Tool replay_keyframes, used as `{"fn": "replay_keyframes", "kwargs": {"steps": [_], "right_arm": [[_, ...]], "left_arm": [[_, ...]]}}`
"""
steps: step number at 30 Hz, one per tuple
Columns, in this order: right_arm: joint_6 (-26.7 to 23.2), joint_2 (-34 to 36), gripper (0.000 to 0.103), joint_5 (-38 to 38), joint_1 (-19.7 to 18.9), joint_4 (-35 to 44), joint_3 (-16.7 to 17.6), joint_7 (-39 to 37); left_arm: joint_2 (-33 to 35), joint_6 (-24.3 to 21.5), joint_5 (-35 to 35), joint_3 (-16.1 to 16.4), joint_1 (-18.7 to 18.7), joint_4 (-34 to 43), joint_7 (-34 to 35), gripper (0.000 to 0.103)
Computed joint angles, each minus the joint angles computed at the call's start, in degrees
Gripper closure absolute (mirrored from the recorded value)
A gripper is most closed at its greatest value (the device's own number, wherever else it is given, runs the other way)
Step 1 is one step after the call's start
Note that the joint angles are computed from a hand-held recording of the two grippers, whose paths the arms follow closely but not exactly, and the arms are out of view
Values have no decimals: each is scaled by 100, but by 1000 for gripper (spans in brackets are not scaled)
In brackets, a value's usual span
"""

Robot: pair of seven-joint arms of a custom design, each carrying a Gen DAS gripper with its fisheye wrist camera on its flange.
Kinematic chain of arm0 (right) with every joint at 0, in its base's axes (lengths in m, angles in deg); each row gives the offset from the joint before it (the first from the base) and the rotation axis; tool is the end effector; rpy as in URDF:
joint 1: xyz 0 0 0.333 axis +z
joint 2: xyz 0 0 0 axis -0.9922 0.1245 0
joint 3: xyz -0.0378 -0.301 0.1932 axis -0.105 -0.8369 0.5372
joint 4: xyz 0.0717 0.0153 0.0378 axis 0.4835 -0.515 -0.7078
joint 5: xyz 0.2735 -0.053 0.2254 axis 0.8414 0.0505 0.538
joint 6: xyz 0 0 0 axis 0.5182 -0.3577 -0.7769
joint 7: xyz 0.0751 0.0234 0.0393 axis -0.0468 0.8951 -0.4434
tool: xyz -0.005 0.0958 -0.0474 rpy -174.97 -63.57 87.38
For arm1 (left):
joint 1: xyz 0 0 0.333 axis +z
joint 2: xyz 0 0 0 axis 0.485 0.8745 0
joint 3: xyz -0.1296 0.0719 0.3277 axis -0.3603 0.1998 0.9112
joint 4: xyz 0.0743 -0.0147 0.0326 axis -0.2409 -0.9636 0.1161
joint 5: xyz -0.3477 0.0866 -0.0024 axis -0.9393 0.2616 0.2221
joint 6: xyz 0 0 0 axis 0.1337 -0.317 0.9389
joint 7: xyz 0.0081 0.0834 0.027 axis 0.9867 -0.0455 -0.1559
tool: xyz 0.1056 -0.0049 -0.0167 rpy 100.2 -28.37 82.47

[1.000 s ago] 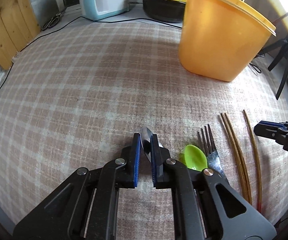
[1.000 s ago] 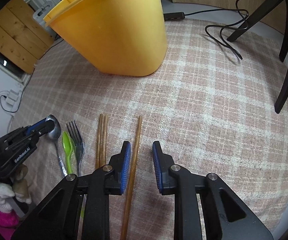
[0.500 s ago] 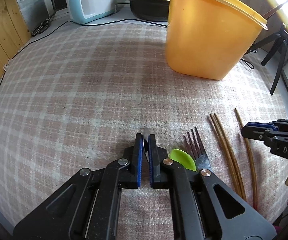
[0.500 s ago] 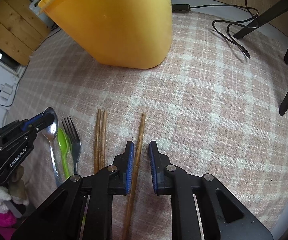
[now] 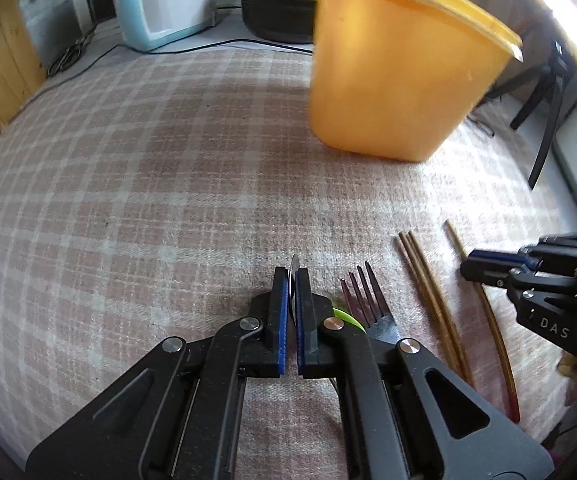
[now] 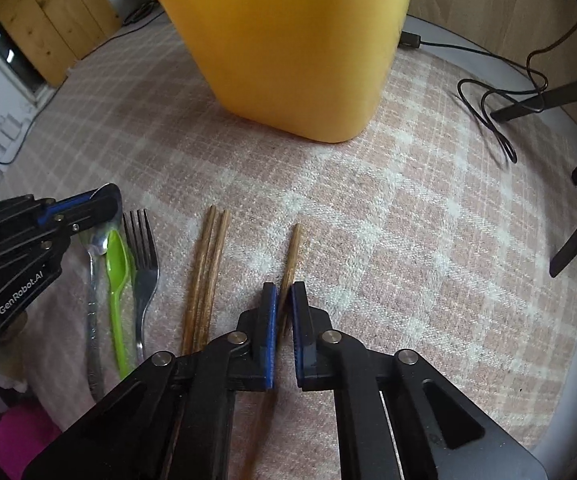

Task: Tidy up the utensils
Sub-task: 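Close the left gripper on the metal spoon while the right gripper grasps a chopstick, then carry the metal spoon with the left gripper while the right gripper carries the chopstick over the bin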

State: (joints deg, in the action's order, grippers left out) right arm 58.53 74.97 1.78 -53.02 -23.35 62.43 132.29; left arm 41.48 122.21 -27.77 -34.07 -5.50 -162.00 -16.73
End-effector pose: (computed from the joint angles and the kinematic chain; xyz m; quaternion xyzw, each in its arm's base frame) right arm 0.5225 0.3643 0.4556 -0.9055 0.3971 0.0109 0.1490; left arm 0.4008 -0.4760 0.4362 -0.7907 0.5638 -0.1903 0.1439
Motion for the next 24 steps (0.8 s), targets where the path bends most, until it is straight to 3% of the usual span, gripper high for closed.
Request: {"fn": "replay_keyframes", "kwargs": {"steps": [3, 14, 24], "right_arm": [[21, -19, 99, 273, -97, -15, 31, -36], [313, -404, 99, 1076, -372, -296, 132, -395], [538, -979, 99, 1837, -682, -671, 158, -1248]], "left_arm": [[-184, 239, -15, 24, 77, -251, -212, 103], [-580, 407, 182, -43, 132, -519, -655, 103], [-1019, 71, 566, -169, 84, -496, -820, 103]]}}
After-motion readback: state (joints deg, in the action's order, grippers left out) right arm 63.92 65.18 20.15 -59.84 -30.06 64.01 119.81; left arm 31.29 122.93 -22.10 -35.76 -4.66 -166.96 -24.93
